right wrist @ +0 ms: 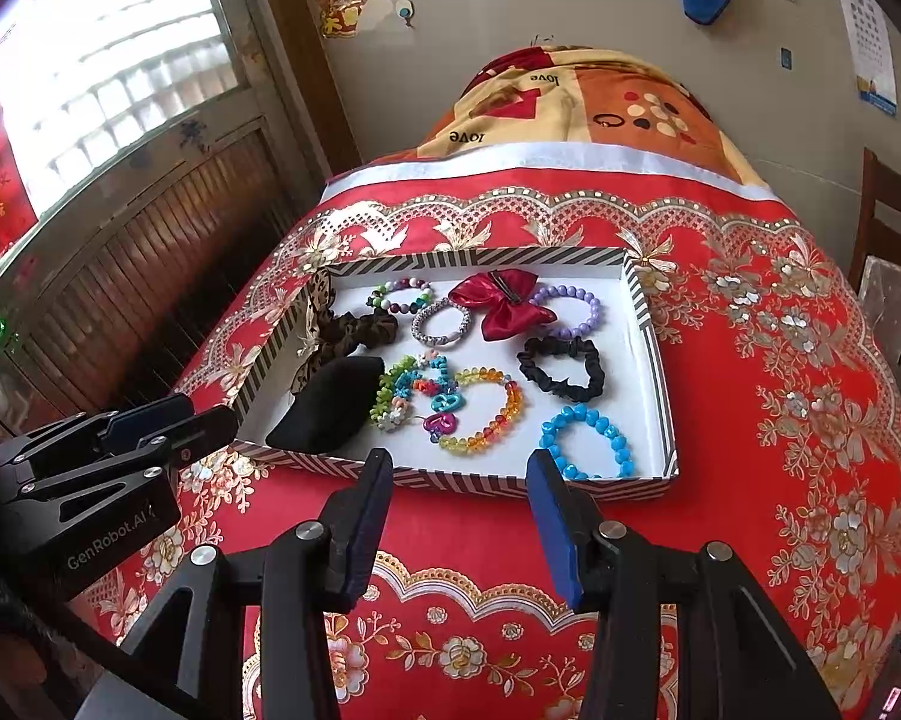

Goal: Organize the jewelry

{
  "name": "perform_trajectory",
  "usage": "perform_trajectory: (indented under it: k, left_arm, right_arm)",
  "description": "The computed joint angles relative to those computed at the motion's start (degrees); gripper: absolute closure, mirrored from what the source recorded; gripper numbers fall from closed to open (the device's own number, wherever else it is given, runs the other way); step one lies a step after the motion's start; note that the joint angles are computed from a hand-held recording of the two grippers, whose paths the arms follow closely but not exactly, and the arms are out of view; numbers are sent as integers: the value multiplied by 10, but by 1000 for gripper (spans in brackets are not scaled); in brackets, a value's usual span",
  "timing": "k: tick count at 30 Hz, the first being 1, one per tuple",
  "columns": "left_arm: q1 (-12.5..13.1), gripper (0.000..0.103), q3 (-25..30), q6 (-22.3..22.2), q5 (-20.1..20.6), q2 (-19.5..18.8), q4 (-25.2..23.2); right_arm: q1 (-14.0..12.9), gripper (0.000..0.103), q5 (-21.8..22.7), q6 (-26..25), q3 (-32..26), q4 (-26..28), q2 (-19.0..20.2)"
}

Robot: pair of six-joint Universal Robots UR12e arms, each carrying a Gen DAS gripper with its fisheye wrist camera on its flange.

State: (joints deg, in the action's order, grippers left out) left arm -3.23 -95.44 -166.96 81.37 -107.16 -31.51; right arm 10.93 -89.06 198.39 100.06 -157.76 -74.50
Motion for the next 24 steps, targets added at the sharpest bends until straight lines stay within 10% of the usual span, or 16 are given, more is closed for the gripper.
perform_trajectory:
  k: [24]
  left_arm:
    - [-6,69,1,-2,0,-2,-11]
  right_arm:
    - [-6,58,4,-2,10,5,-6]
